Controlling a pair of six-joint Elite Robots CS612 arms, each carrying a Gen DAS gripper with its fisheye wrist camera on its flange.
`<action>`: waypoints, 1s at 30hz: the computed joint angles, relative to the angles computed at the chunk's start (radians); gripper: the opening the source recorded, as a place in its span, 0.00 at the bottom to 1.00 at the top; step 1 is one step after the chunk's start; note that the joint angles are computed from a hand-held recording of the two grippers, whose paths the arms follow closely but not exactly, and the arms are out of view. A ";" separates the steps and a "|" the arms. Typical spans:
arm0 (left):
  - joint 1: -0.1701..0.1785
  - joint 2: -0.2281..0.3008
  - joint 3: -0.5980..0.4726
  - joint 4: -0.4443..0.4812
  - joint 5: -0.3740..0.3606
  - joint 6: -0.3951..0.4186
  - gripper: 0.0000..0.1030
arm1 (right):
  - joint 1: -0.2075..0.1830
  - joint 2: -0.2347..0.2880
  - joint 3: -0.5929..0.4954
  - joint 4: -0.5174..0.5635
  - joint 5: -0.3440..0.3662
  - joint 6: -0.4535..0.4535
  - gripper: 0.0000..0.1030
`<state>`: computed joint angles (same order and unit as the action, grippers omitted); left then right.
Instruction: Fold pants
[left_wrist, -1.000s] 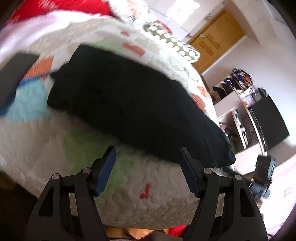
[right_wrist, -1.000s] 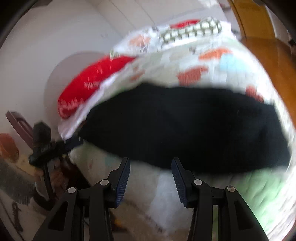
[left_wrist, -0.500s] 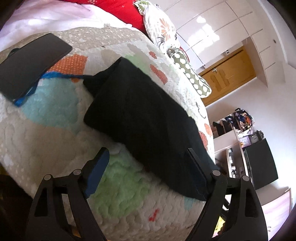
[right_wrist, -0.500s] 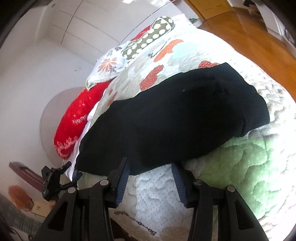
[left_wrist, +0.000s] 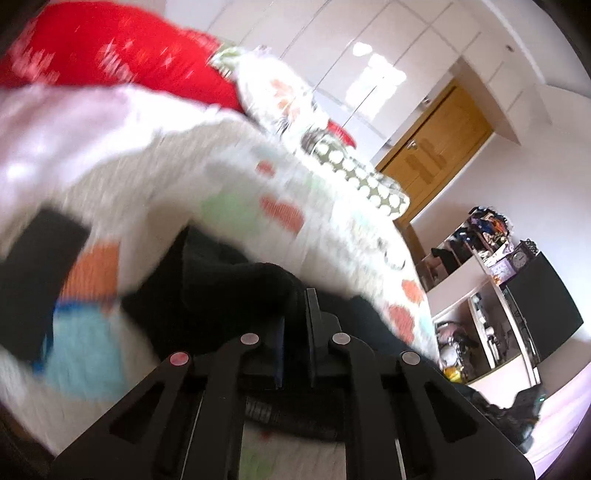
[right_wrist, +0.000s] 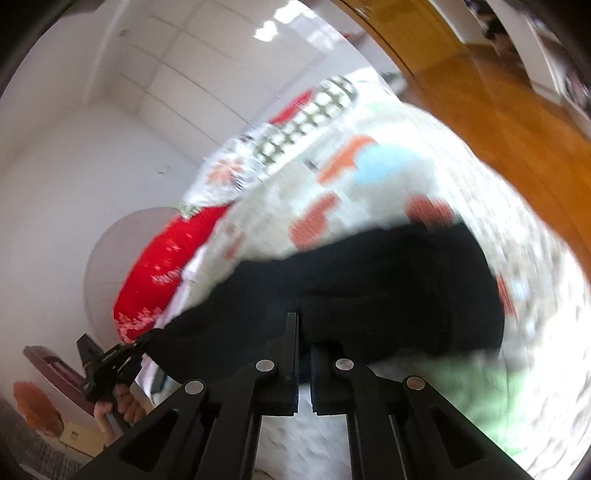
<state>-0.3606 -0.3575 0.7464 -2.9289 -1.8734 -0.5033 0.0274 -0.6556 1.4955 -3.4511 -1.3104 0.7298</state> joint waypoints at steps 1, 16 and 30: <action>0.001 0.012 -0.035 0.011 0.003 0.009 0.07 | 0.003 -0.003 -0.017 0.004 -0.015 -0.026 0.04; 0.022 0.007 0.071 0.122 0.107 0.057 0.07 | 0.009 0.041 -0.030 0.113 0.070 -0.012 0.09; -0.003 -0.106 0.233 0.068 0.286 0.129 0.35 | 0.001 -0.104 0.085 0.300 -0.025 -0.228 0.24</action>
<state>-0.3636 -0.4636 0.9791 -2.8607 -1.5878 -0.3738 0.0281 -0.7601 1.5808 -3.1509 -1.3355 0.5016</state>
